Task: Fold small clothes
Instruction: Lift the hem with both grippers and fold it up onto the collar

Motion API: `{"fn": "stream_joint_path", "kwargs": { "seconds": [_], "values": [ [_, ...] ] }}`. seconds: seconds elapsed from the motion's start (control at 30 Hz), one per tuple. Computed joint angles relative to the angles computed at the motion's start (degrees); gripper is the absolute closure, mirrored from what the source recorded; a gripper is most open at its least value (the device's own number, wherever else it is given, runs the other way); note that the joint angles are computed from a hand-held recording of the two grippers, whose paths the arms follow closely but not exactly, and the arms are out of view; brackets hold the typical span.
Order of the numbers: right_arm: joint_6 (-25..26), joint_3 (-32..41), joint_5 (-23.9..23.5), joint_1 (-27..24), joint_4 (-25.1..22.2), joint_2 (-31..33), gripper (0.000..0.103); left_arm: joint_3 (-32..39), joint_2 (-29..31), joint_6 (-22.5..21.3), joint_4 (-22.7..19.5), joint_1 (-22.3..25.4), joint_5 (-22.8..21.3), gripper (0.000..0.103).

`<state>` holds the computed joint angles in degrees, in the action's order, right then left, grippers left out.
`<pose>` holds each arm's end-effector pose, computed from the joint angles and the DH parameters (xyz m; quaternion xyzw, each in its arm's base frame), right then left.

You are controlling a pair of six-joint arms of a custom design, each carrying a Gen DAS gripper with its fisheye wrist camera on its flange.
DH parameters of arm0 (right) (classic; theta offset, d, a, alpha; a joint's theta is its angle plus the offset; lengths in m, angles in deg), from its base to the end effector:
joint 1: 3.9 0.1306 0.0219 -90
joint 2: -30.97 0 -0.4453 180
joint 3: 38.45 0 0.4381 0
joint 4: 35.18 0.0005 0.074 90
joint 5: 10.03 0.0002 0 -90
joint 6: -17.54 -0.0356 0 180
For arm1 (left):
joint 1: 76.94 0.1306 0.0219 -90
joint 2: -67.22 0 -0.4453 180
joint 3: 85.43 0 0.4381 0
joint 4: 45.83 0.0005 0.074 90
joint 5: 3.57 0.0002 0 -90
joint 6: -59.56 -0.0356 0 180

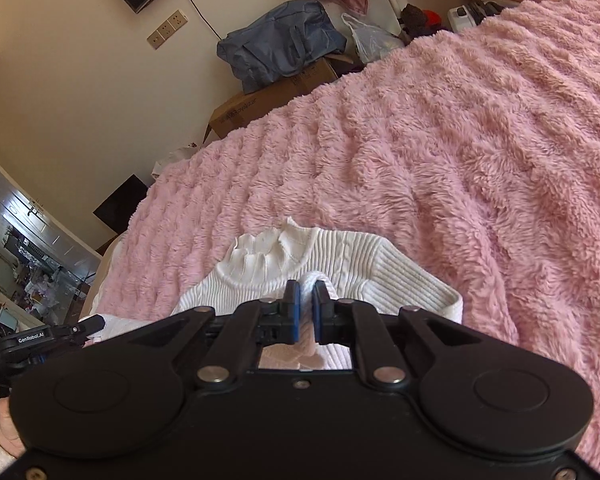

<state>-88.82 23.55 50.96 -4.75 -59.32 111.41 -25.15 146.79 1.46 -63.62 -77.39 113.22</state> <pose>0.4410 0.0102 0.3599 0.0330 0.8915 0.2798 0.3548 0.4389 -0.0200 0.3599 -0.1367 0.8663 -0.3199 0.3585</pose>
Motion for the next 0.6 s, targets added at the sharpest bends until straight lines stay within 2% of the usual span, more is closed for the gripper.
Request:
{"fn": "stream_joint_path", "kwargs": {
  "seconds": [0.37,0.43,0.5,0.6],
  "values": [
    [-2.16,5.97,6.43,2.27,0.64,12.41,0.095,4.99,13.06,-0.03,1.01,1.00,-5.26,0.098],
    [-1.40,6.83,8.16,2.61,-0.37,13.92,0.095,3.95,13.31,2.08,3.72,1.55,-4.17,0.098],
    [-1.94,6.49,9.64,2.56,0.67,14.17,0.091,3.29,12.93,1.89,4.50,1.69,-3.33,0.098],
    [-2.85,4.82,10.71,1.49,4.87,12.67,0.077,1.95,11.00,-1.64,4.77,1.00,-3.38,0.098]
  ]
}}
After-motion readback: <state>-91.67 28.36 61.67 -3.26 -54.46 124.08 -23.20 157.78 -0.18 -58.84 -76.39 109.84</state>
